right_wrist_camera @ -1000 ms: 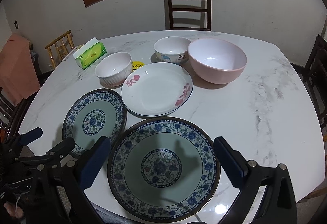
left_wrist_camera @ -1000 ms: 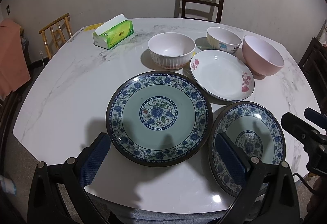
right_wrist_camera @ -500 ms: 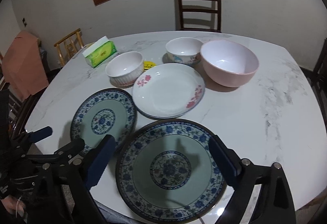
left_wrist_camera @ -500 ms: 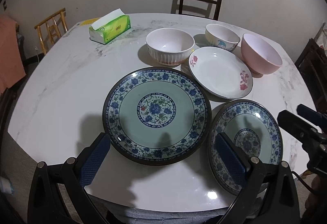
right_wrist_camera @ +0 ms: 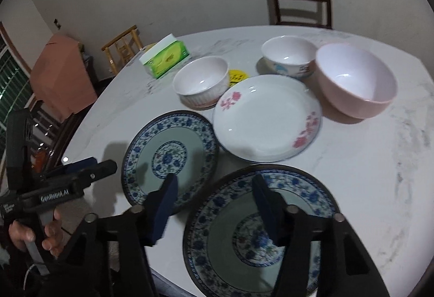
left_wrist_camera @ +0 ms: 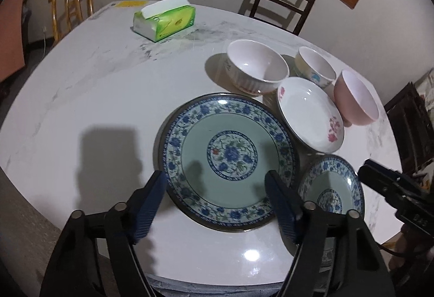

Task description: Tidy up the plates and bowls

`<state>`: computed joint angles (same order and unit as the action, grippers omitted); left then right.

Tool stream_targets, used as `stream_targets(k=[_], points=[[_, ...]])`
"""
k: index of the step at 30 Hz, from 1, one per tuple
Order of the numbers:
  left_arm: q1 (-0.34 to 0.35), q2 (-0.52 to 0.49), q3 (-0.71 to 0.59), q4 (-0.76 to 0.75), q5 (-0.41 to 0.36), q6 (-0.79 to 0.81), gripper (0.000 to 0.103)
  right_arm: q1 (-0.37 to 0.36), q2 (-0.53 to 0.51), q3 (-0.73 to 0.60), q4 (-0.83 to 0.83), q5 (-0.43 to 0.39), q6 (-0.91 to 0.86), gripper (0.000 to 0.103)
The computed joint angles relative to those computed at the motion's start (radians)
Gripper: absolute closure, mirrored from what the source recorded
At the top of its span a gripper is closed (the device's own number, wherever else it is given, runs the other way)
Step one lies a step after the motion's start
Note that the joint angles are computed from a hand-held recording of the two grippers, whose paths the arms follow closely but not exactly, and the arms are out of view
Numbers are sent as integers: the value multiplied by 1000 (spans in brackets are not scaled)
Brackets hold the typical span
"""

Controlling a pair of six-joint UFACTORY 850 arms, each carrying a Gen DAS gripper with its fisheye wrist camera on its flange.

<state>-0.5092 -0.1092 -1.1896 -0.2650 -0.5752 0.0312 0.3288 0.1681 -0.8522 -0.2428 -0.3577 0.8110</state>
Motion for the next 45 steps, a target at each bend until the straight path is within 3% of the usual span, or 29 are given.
stream_targets(k=[4, 9, 14, 22, 41, 45], points=[[40, -29, -25, -102, -39, 86, 55, -48, -51, -23, 334, 34, -317, 61], [79, -66, -50, -200, -86, 155, 62, -92, -130, -66, 586, 20, -554, 63], [115, -106, -69, -296, -132, 217, 69, -119, -199, -108, 712, -8, -675, 67], [155, -156, -88, -383, -172, 260, 70, -134, -273, -147, 731, -33, -693, 71], [185, -183, -100, -342, -185, 243, 73, -142, -346, -188, 757, -57, -722, 74], [185, -203, -103, -353, -205, 255, 83, -143, -358, -194, 764, -58, -733, 75]])
